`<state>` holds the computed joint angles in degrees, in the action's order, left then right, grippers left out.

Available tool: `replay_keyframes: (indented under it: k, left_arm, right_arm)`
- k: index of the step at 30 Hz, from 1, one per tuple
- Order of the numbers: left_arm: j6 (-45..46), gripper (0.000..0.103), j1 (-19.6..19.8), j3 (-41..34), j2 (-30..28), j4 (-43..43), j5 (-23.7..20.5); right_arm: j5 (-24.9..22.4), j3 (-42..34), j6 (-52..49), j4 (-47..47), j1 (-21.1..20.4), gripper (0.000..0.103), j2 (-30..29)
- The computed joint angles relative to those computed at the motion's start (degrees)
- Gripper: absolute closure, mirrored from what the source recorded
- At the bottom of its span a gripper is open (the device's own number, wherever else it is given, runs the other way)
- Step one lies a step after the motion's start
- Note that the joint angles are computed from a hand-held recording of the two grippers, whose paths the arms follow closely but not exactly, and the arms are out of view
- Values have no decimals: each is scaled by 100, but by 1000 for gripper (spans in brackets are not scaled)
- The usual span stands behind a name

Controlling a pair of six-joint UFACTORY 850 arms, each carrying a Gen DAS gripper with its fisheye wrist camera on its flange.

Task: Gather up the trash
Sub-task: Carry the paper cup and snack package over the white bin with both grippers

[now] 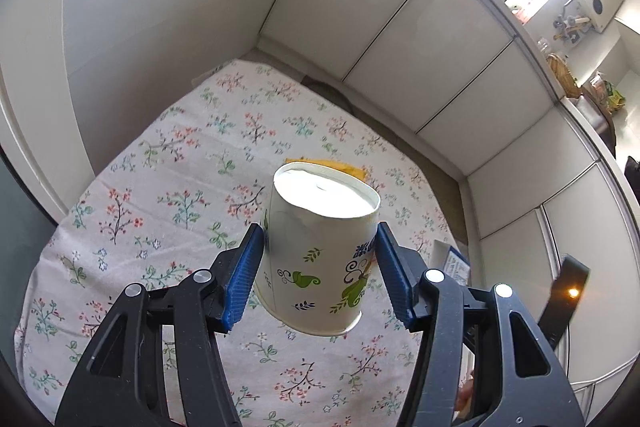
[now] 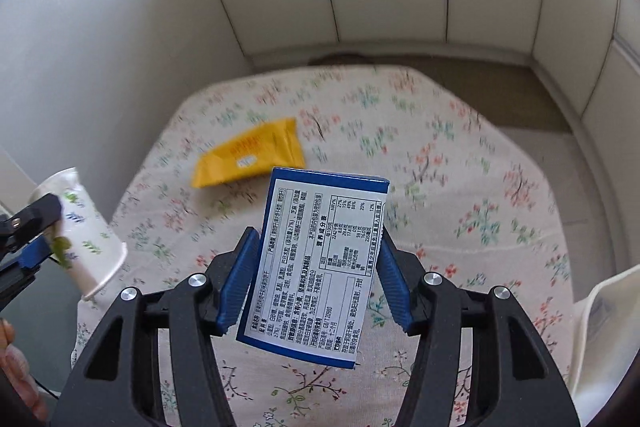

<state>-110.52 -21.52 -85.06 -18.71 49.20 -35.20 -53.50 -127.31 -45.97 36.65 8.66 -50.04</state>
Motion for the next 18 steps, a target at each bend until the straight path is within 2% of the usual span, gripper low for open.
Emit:
replay_keyframes:
  k: [13,18]
  left_arm:
    - [-221,49,-214,-403,-180,567,-135]
    - [-190,49,-283,-576,-295,678,-135]
  right_arm:
    - [502,700,-1009,787,-226,46,625]
    - [607,746,-1182,877,-360,46,695]
